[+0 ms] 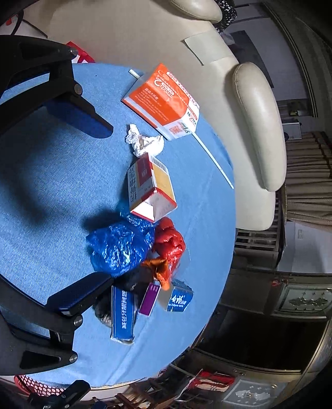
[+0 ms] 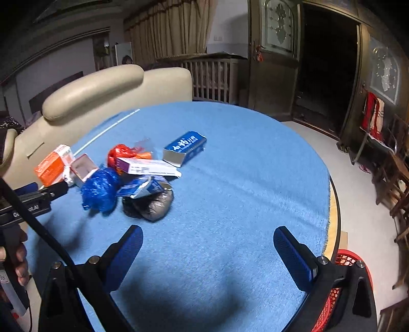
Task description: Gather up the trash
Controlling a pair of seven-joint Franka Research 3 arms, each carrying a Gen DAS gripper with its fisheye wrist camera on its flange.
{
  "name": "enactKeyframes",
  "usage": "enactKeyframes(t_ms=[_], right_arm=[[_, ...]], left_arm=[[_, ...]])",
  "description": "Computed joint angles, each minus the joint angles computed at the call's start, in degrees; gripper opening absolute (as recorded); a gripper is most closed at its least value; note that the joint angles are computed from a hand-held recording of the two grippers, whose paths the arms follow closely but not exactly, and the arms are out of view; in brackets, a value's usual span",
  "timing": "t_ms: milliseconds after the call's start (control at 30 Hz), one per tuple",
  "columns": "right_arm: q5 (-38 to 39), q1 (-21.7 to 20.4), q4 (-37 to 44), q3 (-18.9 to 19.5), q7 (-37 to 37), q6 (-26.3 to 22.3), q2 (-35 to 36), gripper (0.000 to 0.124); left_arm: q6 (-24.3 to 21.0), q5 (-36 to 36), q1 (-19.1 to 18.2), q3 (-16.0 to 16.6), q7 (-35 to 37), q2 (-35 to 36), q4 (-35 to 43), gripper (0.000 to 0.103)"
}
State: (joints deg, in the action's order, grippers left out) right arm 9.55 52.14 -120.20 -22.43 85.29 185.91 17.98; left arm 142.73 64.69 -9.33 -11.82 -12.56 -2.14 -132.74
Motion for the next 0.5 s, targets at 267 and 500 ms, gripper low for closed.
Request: enactKeyframes(t_ms=[267,500], right_arm=[[3.2,1.1,-2.1,0.2,-2.9,2.8,-1.9,0.103],[7.5,-1.6,-3.5,4.3,-7.2,4.4,-3.8,0.103]], left_arm=[[-0.5,0.2,-0.4,-0.7,-0.2,-1.5,-0.5,0.103],[-0.2,0.9,-0.5,-1.1,-0.6,-2.2,-1.0,0.103]])
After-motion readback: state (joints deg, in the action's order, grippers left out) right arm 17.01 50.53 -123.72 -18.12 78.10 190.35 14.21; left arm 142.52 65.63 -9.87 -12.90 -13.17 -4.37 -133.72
